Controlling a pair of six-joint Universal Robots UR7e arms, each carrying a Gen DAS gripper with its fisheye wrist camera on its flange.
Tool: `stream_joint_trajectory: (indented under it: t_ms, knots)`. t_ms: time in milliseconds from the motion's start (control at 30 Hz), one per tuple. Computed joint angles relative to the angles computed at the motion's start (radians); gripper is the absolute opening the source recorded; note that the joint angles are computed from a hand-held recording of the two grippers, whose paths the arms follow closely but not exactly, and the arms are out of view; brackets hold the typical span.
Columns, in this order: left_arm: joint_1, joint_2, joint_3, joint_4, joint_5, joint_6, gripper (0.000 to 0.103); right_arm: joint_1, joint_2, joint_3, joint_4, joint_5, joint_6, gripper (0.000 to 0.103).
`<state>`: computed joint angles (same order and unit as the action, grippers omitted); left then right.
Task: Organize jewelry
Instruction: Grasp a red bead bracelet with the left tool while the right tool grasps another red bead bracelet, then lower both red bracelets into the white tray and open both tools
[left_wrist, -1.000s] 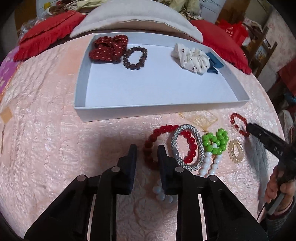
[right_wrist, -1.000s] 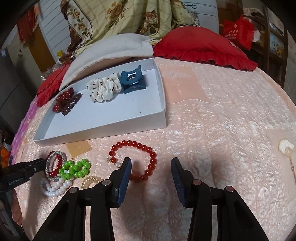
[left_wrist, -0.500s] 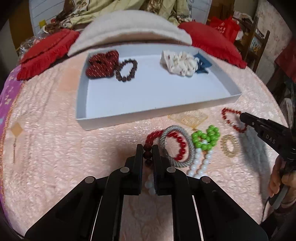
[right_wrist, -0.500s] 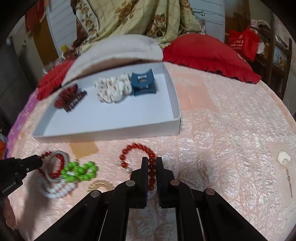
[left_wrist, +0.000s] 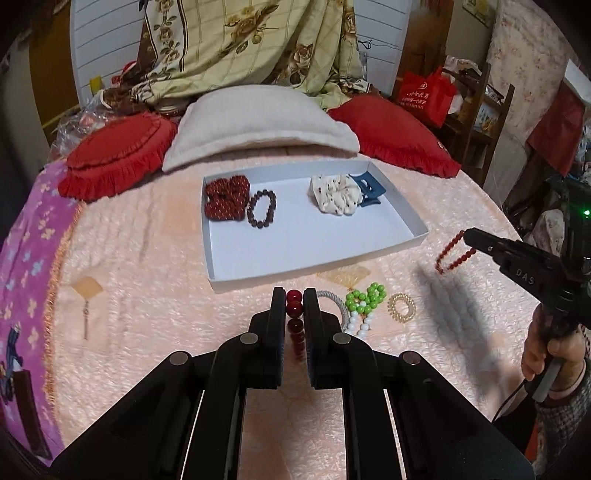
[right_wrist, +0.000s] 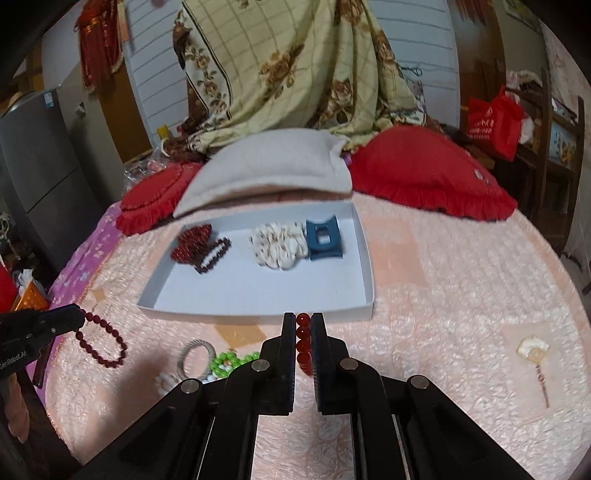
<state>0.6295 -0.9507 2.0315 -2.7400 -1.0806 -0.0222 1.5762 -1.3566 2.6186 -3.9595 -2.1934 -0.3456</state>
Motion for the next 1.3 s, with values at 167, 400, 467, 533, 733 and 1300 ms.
stream_joint_trajectory:
  t_ms: [167,400,467,533,733,1300]
  knots:
    - [-0.004,0.034,-0.049,0.025,0.048,0.028,0.008,0.055,-0.013,-0.053,0.062,-0.059,-0.024,0.007]
    - [0.023,0.163,-0.180,0.046,0.080,0.075,0.008,0.053,0.039,-0.164,0.133,-0.120,-0.060,0.007]
    - [0.034,0.193,-0.214,0.051,0.073,0.072,0.008,0.042,0.058,-0.197,0.163,-0.118,-0.054,0.007]
    - [0.058,0.232,-0.264,0.065,0.052,0.061,0.008,0.029,0.075,-0.228,0.204,-0.102,-0.033,0.007]
    - [0.140,0.321,-0.379,0.145,0.062,0.002,0.008,0.004,0.163,-0.355,0.374,-0.023,0.050,0.007]
    - [0.223,0.303,-0.374,0.106,0.031,-0.013,0.010,-0.107,0.268,-0.447,0.512,0.084,0.117,0.007]
